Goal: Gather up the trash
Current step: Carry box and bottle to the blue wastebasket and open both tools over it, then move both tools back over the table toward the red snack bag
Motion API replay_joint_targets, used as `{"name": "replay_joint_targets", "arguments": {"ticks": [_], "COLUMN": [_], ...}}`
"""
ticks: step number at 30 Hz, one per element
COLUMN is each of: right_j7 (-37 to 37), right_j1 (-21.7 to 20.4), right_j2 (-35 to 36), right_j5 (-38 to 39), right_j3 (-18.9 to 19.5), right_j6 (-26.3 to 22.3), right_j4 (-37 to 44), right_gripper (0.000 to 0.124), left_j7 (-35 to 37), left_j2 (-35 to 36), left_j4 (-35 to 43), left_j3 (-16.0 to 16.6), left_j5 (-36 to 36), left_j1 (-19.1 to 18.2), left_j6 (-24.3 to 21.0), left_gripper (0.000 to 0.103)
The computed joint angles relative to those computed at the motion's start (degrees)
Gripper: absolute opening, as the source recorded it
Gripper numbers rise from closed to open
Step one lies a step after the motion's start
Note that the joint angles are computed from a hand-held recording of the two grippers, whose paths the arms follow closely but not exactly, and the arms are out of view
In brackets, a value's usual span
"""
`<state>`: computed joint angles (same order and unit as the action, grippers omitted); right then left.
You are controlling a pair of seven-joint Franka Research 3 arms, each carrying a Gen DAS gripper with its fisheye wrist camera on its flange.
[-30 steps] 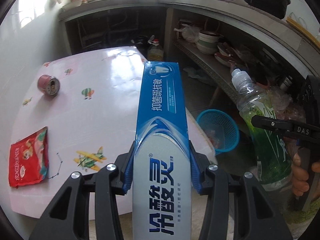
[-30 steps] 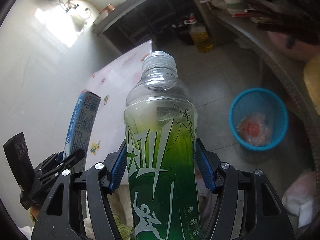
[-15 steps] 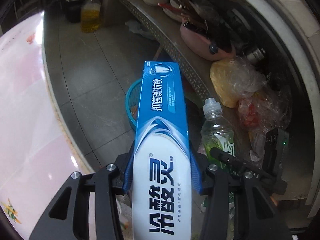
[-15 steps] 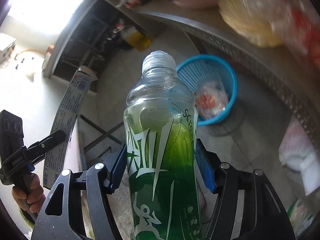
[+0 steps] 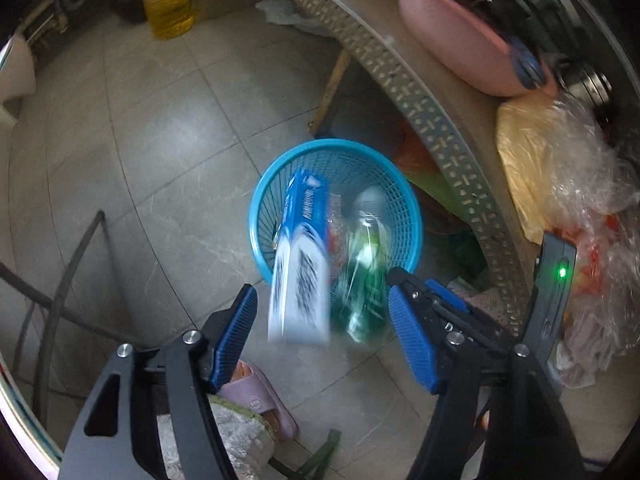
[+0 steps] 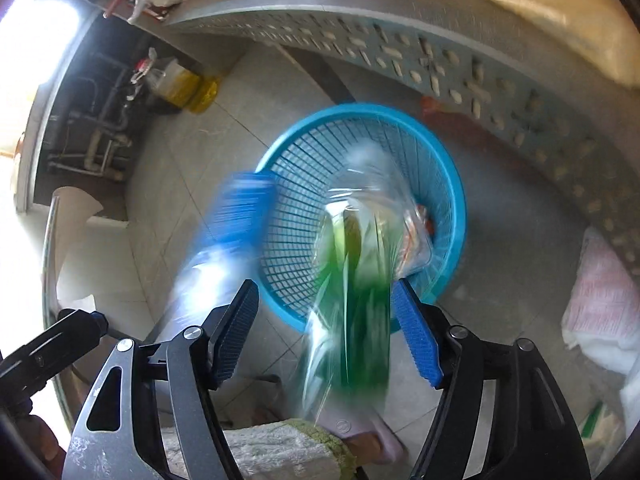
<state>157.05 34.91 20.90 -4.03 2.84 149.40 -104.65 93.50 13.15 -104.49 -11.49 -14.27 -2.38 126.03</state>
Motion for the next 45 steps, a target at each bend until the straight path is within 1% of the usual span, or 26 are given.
{"name": "replay_joint_targets", "arguments": {"ticks": [4,9,12,14,17,20,23,25,27,29,31,32,34,37,40,42,45], "right_j7": [0.7,1.9,3.1,3.4,3.5,2.7,1.2,-0.5,-2.1,-2.7,-4.1,-5.4,-8.7,-15.1,-21.4,-25.7,-32.1], "right_j1": [1.4,1.7,1.8,1.8,1.9,2.3,3.0,3.5,3.6,4.5,5.5,5.9,6.3,6.7,7.4,7.9,8.8], "right_j2": [-1.0,-5.6,-7.9,-8.5,-9.8,-9.3,-7.9,-7.6,-7.7,-7.7,-7.3,-6.9,-6.3,-4.2,-1.0,1.7,6.9], "right_j5": [-2.9,-4.5,-5.9,-7.0,-8.5,-10.4,-11.3,-11.3,-9.8,-10.5,-11.6,-11.6,-10.9,-7.5,-3.0,0.4,4.7], "right_j3": [-0.4,0.8,1.7,2.3,3.2,3.9,4.6,5.0,5.4,5.3,5.3,5.5,6.0,7.2,8.2,9.1,10.4], "right_j6": [-1.5,-1.3,-1.1,-1.7,-2.5,-4.6,-5.7,-5.0,-2.3,-0.9,-0.6,-0.4,0.9,1.6,1.8,1.5,-1.1], "right_j4": [-1.1,-6.1,-8.3,-8.4,-8.5,-5.9,-2.2,-0.5,0.1,1.5,3.6,4.9,6.5,10.3,15.0,18.6,26.2], "right_gripper": [0.067,0.067,0.067,0.067,0.067,0.067,0.069,0.075,0.078,0.081,0.082,0.083,0.084,0.084,0.084,0.084,0.084], "left_j7": [1.6,3.9,5.2,6.2,8.5,11.0,12.4,13.5,13.1,12.1,12.1,12.1,11.9,10.8,9.7,9.5,8.6], "left_j2": [-2.7,-7.8,-12.1,-15.2,-20.8,-27.5,-35.0,-39.8,-44.4,-49.2,-54.5,-57.4,-62.8,-71.1,-78.8,-81.6,-83.7], "left_j4": [-3.4,-7.9,-11.4,-13.9,-18.1,-23.0,-28.7,-32.5,-35.8,-39.0,-42.5,-44.4,-47.7,-52.3,-56.1,-57.3,-57.7], "left_j3": [0.4,1.4,2.4,3.4,5.4,8.1,11.1,13.6,15.7,17.4,19.5,20.5,22.5,25.5,27.7,29.3,31.9], "left_j5": [-0.6,-2.6,-4.3,-5.8,-8.7,-11.3,-13.2,-14.1,-13.2,-11.6,-10.4,-9.5,-7.5,-4.2,-0.1,2.4,4.8], "left_j1": [0.7,1.1,1.0,0.9,0.4,-0.3,-1.1,-1.6,-1.0,0.1,0.9,1.7,3.4,7.3,12.7,15.7,20.0], "left_j6": [2.1,4.8,6.5,7.3,7.7,8.4,10.3,11.2,11.1,11.2,11.5,11.9,12.1,10.7,8.7,7.5,5.8], "left_gripper": [0.066,0.066,0.066,0.066,0.066,0.069,0.074,0.079,0.08,0.08,0.083,0.085,0.087,0.089,0.09,0.09,0.09]}}
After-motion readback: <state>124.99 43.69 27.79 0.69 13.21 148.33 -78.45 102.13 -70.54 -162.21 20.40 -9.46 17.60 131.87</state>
